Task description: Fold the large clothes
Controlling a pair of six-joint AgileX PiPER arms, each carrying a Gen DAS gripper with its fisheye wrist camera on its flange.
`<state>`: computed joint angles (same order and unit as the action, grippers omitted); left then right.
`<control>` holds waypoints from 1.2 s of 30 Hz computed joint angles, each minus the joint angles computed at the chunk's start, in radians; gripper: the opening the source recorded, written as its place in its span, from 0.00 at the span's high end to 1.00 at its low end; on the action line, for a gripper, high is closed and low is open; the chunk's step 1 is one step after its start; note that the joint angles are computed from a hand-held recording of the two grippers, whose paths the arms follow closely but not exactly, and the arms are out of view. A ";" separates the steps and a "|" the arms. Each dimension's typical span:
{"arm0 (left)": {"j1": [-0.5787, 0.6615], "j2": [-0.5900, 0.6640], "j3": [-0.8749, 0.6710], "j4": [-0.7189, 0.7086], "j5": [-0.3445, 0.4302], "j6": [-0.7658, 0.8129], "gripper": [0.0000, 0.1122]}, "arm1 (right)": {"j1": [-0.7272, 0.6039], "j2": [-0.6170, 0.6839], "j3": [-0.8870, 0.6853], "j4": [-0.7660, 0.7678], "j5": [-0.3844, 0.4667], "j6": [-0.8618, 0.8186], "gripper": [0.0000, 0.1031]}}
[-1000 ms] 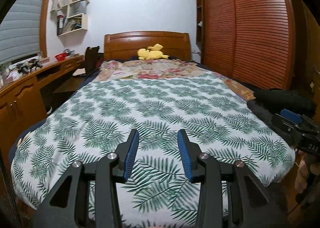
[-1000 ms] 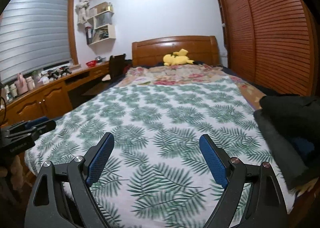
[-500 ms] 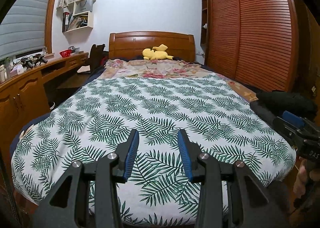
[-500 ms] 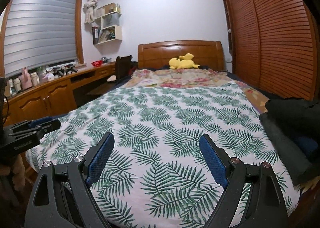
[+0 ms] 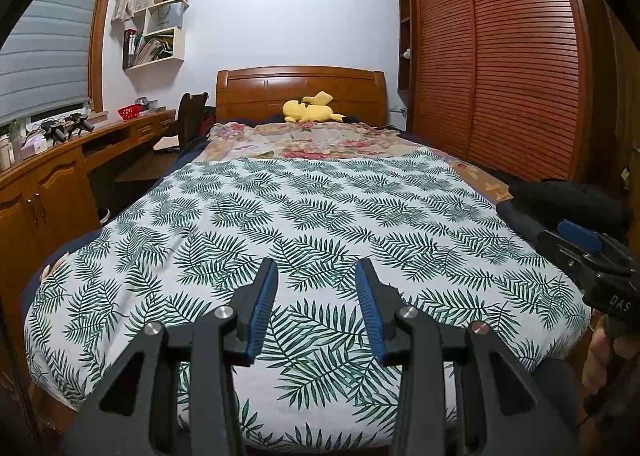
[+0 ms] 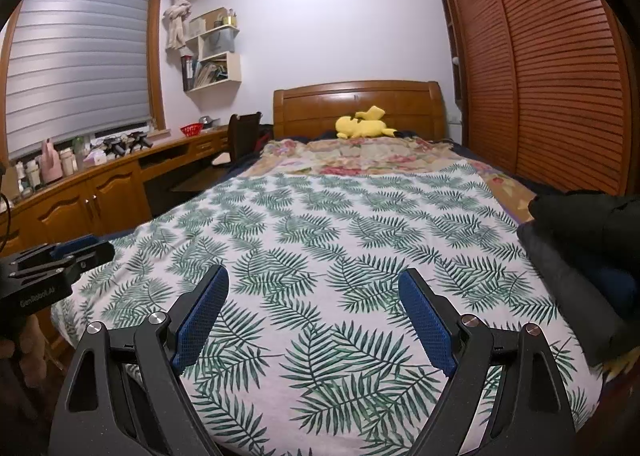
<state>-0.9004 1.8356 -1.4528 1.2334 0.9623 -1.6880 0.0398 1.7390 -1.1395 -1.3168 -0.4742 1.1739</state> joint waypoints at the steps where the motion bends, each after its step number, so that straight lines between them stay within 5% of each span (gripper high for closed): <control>1: -0.002 0.000 -0.001 0.000 0.002 0.000 0.65 | 0.002 0.000 0.000 0.002 0.001 -0.001 0.14; 36: -0.041 0.010 -0.037 0.019 0.051 0.016 0.65 | 0.008 0.003 -0.002 0.016 0.006 -0.009 0.14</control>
